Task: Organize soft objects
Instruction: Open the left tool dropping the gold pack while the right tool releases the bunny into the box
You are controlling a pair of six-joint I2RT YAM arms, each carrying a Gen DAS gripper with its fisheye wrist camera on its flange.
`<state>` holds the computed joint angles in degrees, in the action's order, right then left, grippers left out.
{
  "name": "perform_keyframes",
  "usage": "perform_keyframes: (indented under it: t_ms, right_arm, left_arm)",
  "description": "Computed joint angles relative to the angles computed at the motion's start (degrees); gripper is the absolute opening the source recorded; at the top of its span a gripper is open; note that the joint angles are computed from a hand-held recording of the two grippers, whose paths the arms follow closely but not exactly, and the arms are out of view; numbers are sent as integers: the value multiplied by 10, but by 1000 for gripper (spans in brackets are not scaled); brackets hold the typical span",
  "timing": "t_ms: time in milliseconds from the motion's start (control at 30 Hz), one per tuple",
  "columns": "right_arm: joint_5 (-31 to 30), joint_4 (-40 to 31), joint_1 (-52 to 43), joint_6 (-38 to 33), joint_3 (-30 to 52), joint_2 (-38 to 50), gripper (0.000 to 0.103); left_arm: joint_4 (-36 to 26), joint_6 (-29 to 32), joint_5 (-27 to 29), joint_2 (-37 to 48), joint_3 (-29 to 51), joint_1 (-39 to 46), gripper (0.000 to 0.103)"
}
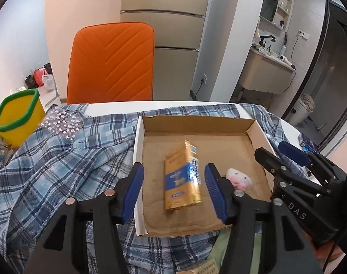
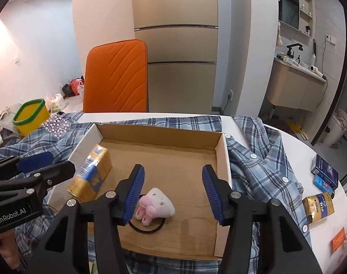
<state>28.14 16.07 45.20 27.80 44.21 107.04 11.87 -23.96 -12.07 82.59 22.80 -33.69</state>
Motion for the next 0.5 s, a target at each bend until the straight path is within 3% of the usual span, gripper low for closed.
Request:
perform_keyframes:
  t_ms: [200, 500]
  right_arm:
    - [13, -4, 8, 1, -8, -18, 55]
    - [64, -24, 40, 21, -36, -95, 55]
  left_arm:
    - [-8, -4, -4, -14, -1, -2, 54]
    - [-80, -7, -51, -141, -11, -45, 54]
